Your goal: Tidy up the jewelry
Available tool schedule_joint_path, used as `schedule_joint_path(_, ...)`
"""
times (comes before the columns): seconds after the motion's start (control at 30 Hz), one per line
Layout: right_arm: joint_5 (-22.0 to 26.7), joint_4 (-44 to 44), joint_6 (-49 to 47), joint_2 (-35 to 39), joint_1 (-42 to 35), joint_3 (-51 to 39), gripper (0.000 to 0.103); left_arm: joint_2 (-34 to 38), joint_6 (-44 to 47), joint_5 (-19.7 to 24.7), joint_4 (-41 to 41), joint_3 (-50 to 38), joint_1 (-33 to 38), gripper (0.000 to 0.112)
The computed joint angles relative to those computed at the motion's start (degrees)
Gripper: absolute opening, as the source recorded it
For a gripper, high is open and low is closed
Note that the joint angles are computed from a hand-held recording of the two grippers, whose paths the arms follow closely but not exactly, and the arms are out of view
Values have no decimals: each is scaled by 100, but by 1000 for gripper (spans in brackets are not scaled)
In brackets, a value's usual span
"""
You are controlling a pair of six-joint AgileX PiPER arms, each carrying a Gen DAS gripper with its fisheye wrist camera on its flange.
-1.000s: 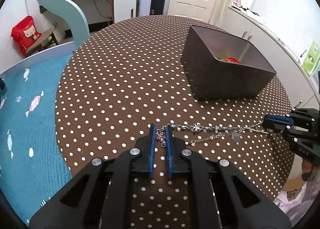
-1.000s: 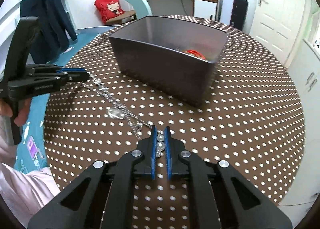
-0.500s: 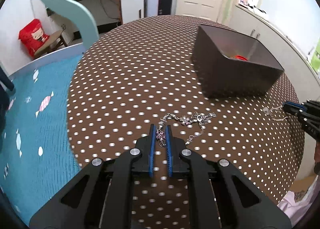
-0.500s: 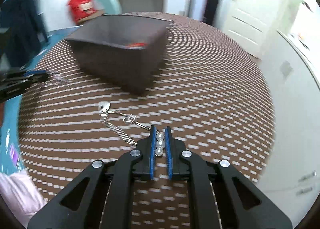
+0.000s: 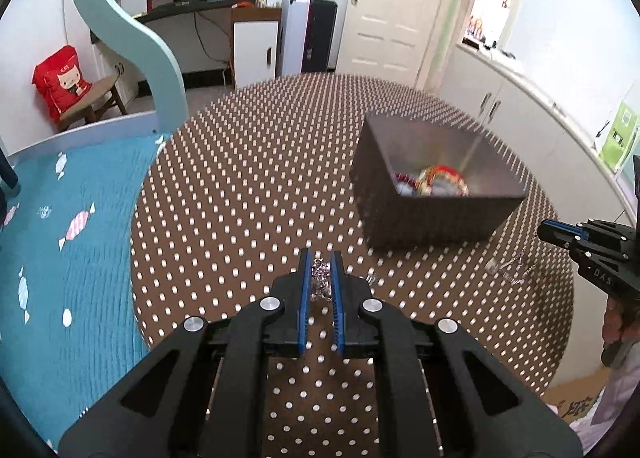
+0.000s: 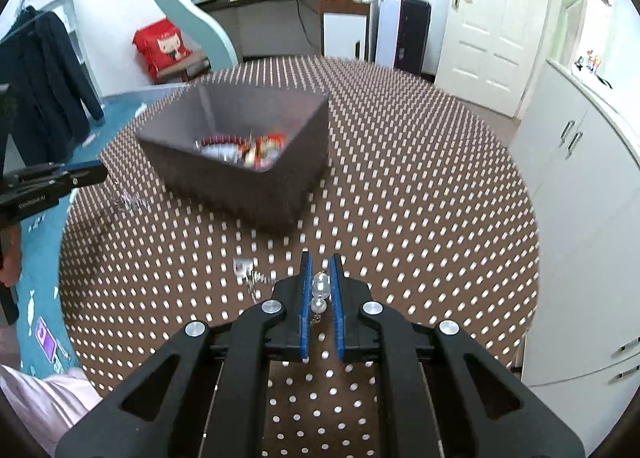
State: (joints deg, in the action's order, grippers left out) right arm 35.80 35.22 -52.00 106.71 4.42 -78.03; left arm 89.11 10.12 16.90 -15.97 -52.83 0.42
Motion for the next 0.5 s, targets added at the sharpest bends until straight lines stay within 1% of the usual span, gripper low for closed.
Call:
schedule_joint_path(0.07, -1, 145, -133, -67, -13, -75, 8, -90, 58, 67, -55, -103, 13, 9)
schedule_joint_path(0.13, 19, 295, -265, -138, -18, -167, 8, -197, -114, 87, 120, -192, -43, 9)
schedule_joint_path(0.17, 24, 318, -287, -138, -12, -233, 8, -241, -20, 120, 29, -246, -44, 9)
schedule_joint_path(0.33, 12, 606, -669, -328, -57, -232, 8, -318, 62, 234, 17, -606, -55, 9)
schedule_joint_path(0.5, 70, 829, -837, -341, -39, -586, 8, -336, -45, 293, 112, -938, -119, 9)
